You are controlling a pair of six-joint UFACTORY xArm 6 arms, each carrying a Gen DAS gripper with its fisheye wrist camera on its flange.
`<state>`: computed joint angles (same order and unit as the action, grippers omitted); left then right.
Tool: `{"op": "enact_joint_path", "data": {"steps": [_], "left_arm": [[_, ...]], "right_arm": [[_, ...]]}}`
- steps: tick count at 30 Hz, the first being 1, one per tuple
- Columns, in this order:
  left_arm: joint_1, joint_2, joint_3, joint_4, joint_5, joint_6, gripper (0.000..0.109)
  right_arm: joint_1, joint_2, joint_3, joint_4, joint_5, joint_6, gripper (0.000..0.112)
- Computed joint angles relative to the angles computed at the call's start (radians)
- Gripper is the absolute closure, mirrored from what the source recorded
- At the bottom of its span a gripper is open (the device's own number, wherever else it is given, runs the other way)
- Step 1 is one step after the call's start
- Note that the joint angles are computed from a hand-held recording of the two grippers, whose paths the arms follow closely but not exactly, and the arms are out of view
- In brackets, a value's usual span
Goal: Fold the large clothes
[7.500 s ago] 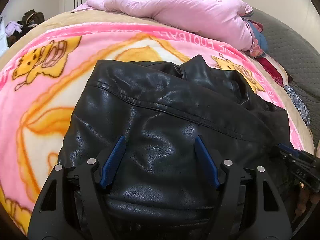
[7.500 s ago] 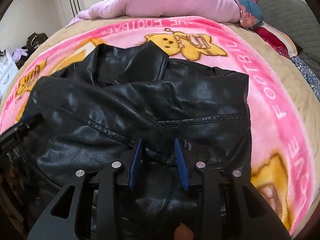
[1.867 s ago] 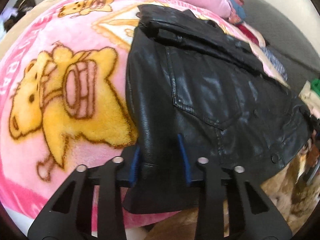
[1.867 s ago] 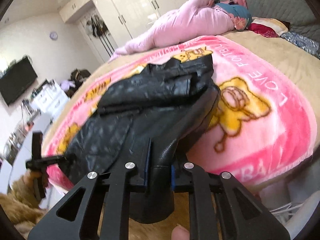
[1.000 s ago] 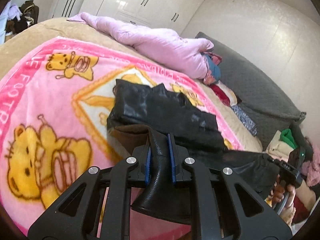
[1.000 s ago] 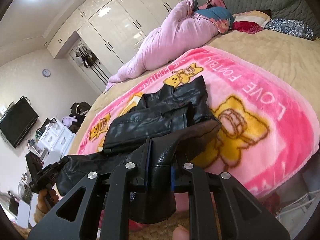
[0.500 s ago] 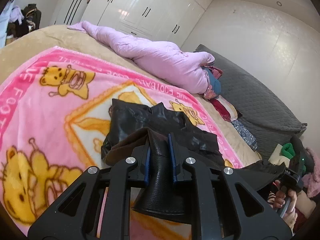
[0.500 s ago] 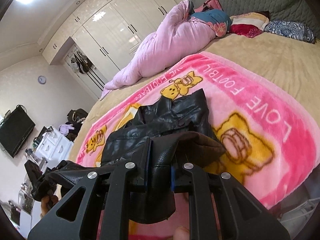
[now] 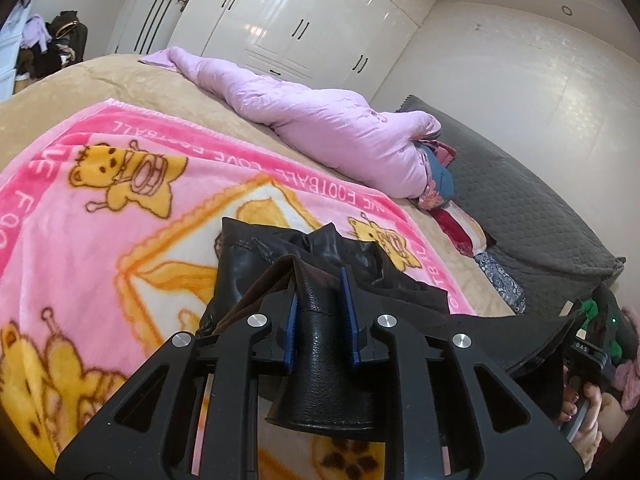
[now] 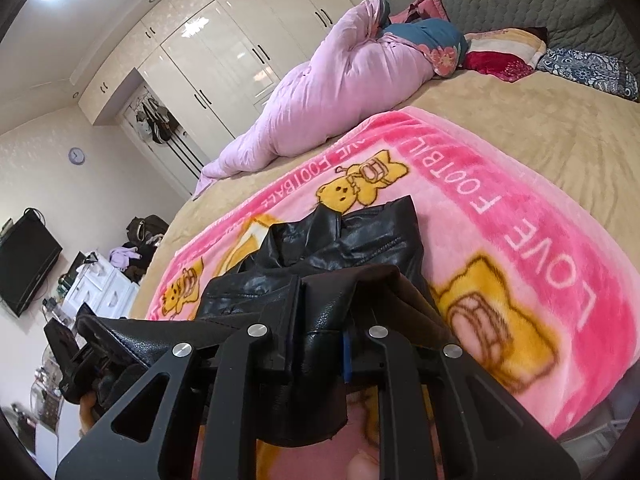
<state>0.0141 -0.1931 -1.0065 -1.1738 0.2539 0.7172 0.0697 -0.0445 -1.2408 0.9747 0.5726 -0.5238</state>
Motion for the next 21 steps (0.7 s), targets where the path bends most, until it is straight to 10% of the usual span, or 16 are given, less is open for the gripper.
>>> {"op": "enact_joint_path", "data": {"steps": [21], "left_arm": [[-0.003,0.226,-0.189,0.381,-0.043,-0.342,0.093]], "right_arm": [[-0.019,0.243,-0.251,-0.029,0.070,0.018,0.096]]}}
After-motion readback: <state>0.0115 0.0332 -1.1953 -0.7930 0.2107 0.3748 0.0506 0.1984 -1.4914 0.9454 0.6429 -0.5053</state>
